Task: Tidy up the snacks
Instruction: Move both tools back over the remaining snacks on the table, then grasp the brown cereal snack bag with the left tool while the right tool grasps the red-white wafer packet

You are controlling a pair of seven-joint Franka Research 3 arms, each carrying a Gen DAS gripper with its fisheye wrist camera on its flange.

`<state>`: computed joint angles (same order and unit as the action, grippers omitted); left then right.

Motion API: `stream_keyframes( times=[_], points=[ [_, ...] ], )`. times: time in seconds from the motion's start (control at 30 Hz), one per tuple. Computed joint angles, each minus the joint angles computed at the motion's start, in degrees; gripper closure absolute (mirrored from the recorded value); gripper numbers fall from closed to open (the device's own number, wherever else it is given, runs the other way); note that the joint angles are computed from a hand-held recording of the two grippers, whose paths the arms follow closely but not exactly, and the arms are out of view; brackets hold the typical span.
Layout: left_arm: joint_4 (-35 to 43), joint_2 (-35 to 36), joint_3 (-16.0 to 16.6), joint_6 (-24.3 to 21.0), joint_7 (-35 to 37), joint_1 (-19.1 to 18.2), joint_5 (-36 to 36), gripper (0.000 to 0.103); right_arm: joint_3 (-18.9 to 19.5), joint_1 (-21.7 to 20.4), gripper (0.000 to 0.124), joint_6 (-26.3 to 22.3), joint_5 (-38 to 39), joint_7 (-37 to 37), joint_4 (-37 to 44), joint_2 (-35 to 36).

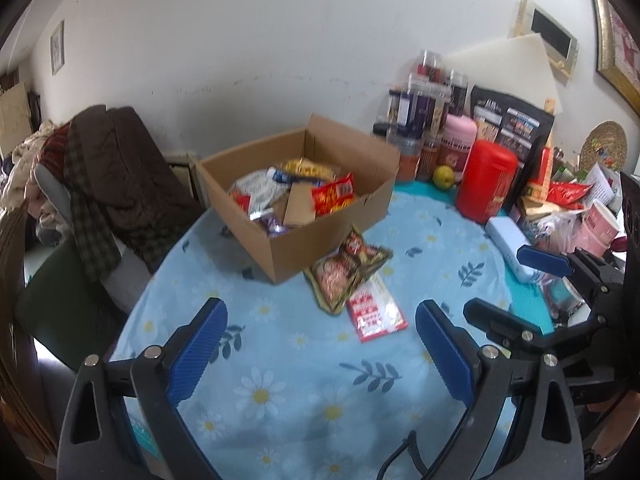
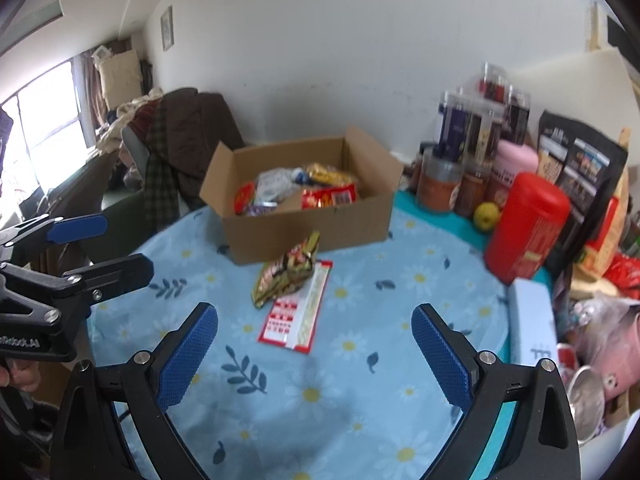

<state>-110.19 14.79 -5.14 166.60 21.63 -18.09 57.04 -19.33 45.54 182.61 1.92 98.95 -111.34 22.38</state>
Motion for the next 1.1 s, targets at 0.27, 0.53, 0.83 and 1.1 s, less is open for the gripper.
stream_keyframes(
  times=[0.27, 0.53, 0.83, 1.1],
  points=[
    [-0.93, 3.24, -0.26, 1.63, 5.79, 1.55, -9.98, 0.006, 5.90, -5.48, 0.025, -4.57, -0.87, -1.65, 5.32, 4.47],
    [-0.25, 6.25, 1.79, 2.24, 6.65, 1.45, -13.10, 0.006, 12.05, -11.04, 0.025, -11.31, -2.02, -3.57, 15.52, 11.79],
    [1.42, 9.06, 2.50, 2.09, 8.26, 2.56, -18.55, 0.006, 13.33, -12.46, 0.026, -19.56, -4.14, -4.24, 30.13, 22.00],
    [3.86, 10.76, 2.36, 1.29, 11.53, 2.56, -21.31, 0.006, 16.13, -15.44, 0.065, -25.43, -3.08, -5.39, 37.52, 26.69]
  ],
)
